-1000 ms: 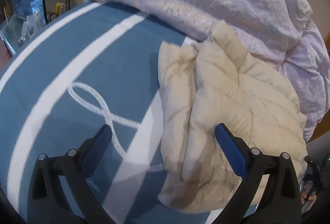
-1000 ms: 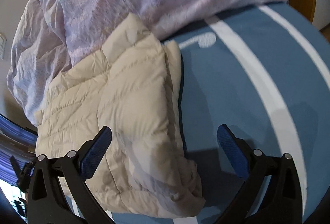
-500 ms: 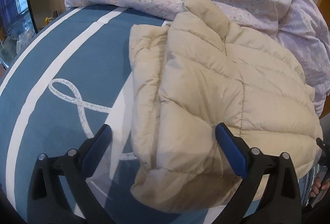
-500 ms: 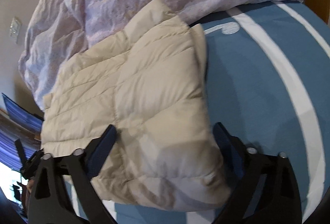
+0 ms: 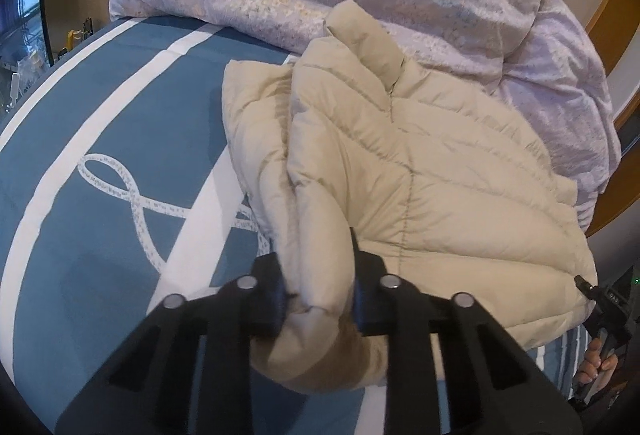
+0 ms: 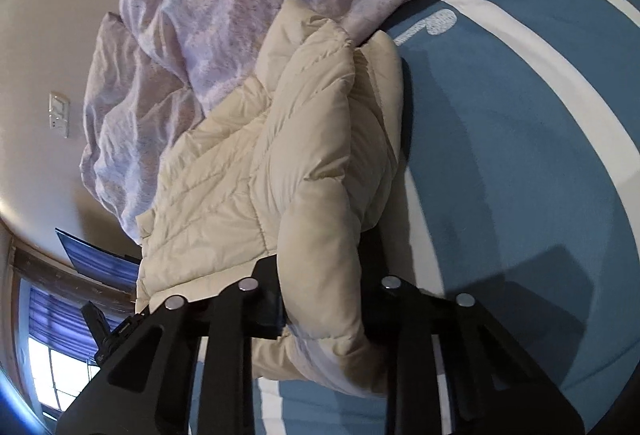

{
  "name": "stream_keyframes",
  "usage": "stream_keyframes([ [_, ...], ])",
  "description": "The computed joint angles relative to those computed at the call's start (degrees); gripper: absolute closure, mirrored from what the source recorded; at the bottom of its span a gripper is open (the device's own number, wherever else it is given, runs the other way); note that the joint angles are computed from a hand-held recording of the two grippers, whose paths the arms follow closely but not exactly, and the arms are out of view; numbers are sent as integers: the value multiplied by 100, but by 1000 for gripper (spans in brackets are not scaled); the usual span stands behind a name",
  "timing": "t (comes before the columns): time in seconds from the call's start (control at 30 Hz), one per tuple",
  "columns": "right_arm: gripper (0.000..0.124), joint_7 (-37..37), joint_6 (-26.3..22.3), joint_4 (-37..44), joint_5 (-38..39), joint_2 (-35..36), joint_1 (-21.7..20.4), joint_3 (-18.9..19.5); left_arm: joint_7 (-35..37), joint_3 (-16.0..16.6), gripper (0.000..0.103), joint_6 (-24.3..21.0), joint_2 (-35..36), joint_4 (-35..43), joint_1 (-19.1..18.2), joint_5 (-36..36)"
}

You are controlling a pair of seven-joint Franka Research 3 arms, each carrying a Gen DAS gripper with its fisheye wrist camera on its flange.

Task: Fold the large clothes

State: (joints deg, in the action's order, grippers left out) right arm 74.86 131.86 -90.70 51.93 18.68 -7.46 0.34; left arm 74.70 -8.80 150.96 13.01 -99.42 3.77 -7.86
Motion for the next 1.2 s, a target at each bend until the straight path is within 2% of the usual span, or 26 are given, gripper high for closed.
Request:
stream_keyframes([
  [0.1,103,-86,12,-115,120,-140,-1,28,167,-28,83,83,-191,-190,73,-191],
  [0.3,104,-344,7,-708,254,-700,106,-45,877,11,84,161,-794,-824,183,-1005],
  [0.57,104,-454,77,-1911,341,-1753,423,-301,1835,412,84,95,-1734,-1825,-61,-1718],
  [0.87,104,-421,315,-2714,202,-2383,784,-454,2193,841,83,98,-2257,-2414,-305,-2008],
  [0.93,101,-261,490,-2766,-153,-2444,842,-424,2157,867,82,78,-2236,-2428,-326,-2005],
  [0.97,96,50,720,-2809,-664,-2504,861,-349,2053,851,79,74,-2218,-2433,-307,-1906],
  [1.1,65,1434,1744,-3120,-2797,-2853,823,-50,1600,804,60,74,-2138,-2421,-248,-1580],
  [1.13,63,1659,1943,-3189,-3168,-2935,810,-6,1567,815,57,57,-2123,-2411,-246,-1588],
  [1.2,61,1798,2106,-3174,-3434,-2983,874,-25,1604,847,44,41,-2109,-2400,-263,-1712],
])
